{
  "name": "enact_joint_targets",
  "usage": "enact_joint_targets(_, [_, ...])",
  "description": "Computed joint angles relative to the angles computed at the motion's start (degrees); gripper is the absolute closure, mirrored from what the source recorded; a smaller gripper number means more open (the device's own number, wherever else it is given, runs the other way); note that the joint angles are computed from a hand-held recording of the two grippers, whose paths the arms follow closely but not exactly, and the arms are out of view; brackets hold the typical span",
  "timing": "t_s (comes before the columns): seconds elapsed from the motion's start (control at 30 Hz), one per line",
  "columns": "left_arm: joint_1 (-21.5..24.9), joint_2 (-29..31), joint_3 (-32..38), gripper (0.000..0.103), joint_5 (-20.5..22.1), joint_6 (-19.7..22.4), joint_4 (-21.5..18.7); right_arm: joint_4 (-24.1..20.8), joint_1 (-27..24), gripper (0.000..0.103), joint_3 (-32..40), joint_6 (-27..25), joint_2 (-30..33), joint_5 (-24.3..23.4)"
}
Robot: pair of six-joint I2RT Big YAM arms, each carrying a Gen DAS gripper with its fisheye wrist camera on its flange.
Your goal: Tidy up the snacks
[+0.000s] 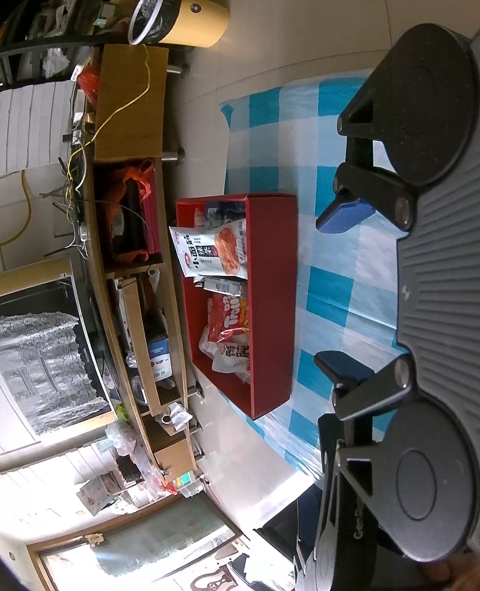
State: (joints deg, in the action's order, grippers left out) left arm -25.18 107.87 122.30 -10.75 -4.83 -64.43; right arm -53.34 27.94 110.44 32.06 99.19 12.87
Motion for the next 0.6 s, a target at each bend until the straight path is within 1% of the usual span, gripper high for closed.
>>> enact_joint_targets(0.33, [0.0,-1.91,-2.58,0.0,-0.47,0.23,1.99,1.13,-0.01,0.034,-0.85,0.27,-0.63,-0.37])
enact_joint_targets(0.6, [-0.13,-3.29,-4.69,0.0,-2.06,1.0,3.94,0.71,-0.17,0.033,-1.12,0.71,-0.73,-0.31])
